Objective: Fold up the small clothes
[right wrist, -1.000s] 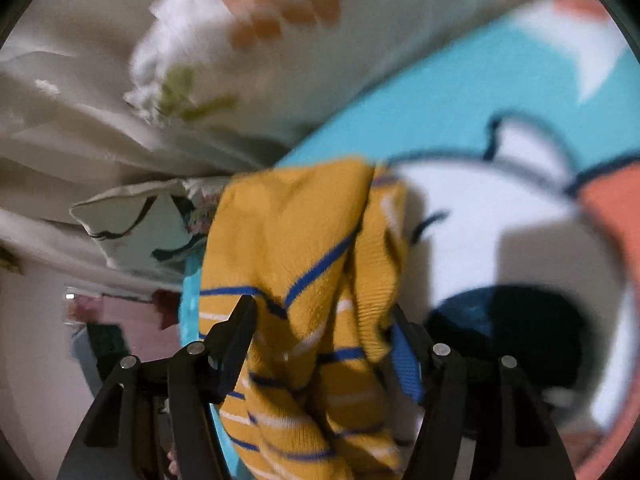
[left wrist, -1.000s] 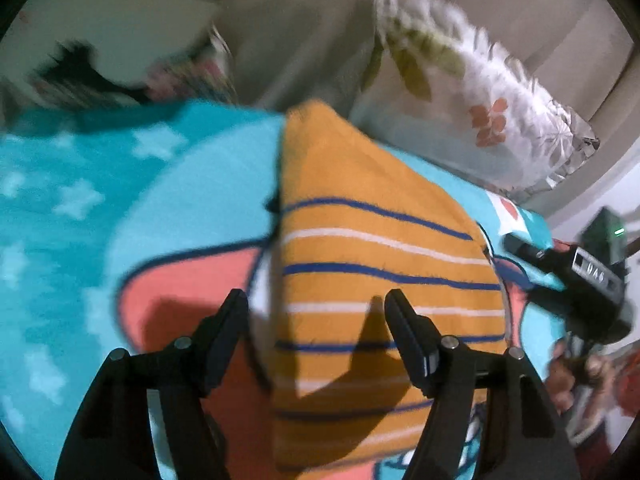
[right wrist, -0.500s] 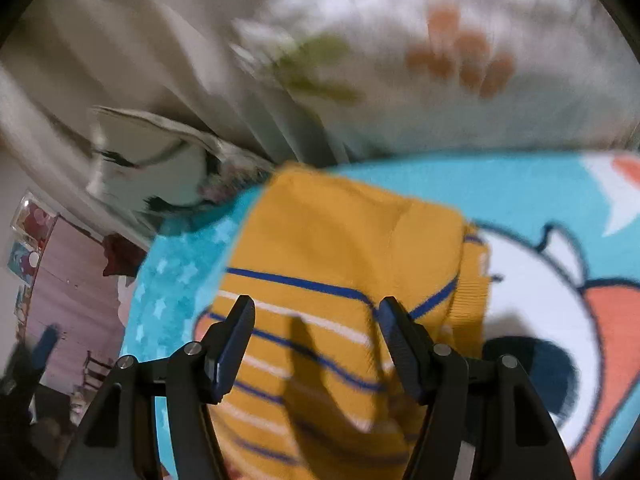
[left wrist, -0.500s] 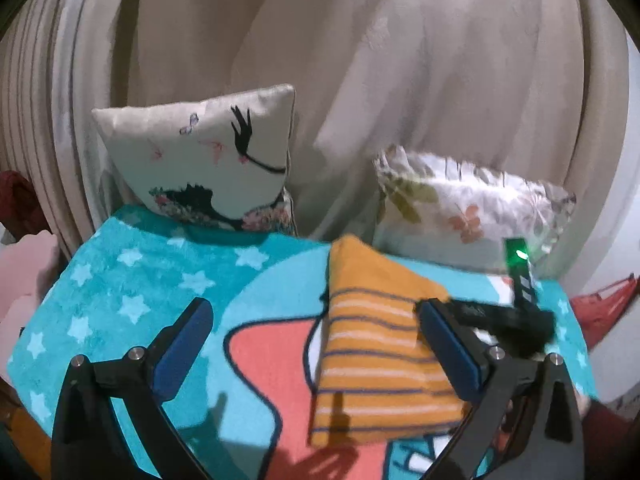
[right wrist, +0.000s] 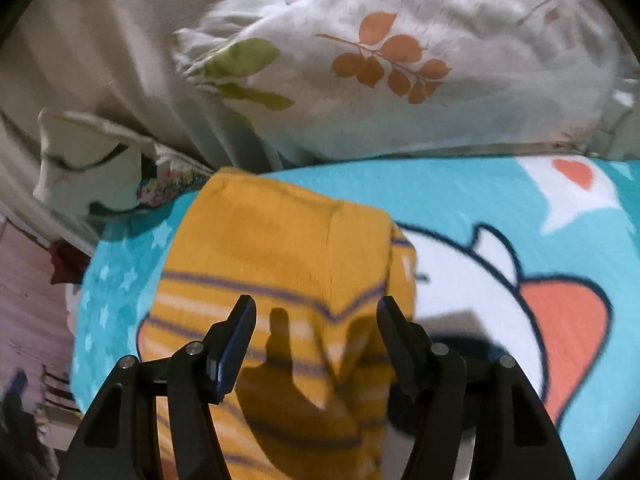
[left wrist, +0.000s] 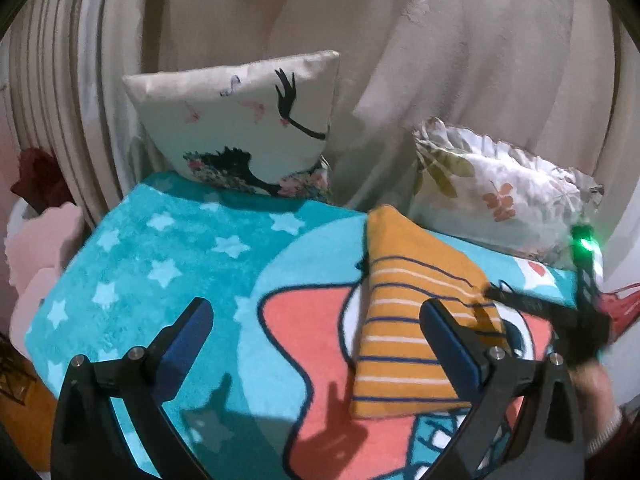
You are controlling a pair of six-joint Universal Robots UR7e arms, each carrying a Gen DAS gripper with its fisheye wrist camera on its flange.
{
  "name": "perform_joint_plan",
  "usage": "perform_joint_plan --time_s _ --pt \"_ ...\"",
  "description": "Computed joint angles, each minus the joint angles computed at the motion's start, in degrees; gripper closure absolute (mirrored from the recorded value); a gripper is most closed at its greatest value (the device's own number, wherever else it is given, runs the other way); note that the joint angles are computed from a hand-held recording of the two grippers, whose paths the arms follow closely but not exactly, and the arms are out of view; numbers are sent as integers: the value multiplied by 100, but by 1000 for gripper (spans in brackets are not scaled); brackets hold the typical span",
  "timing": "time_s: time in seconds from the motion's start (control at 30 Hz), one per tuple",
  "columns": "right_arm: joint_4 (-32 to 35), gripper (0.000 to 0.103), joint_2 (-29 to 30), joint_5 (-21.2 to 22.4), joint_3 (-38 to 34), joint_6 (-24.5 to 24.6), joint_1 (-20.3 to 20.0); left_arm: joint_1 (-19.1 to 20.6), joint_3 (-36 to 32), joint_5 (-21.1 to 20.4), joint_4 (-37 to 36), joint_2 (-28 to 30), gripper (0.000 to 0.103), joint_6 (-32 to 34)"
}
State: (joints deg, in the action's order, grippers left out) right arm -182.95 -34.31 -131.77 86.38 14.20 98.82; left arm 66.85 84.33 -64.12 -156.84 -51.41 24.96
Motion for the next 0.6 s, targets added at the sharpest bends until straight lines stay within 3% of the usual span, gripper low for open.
perform_joint_plan --time_s 0.13,0.33,0.43,0.5,0.6 --pt "93 35 78 -674 193 280 327 -80 96 385 -724 92 0 219" --pt "646 35 176 -1217 198 793 615 -92 341 -12 -1815 -42 0 556" --pt "805 35 179 -1314 243 1195 714 -43 8 -302 -612 -116 0 401" --pt "960 35 224 -1342 180 1341 754 -15 -226 -251 103 -82 0 331" --pt "1247 35 345 -1467 7 1534 828 16 -353 163 426 18 0 518"
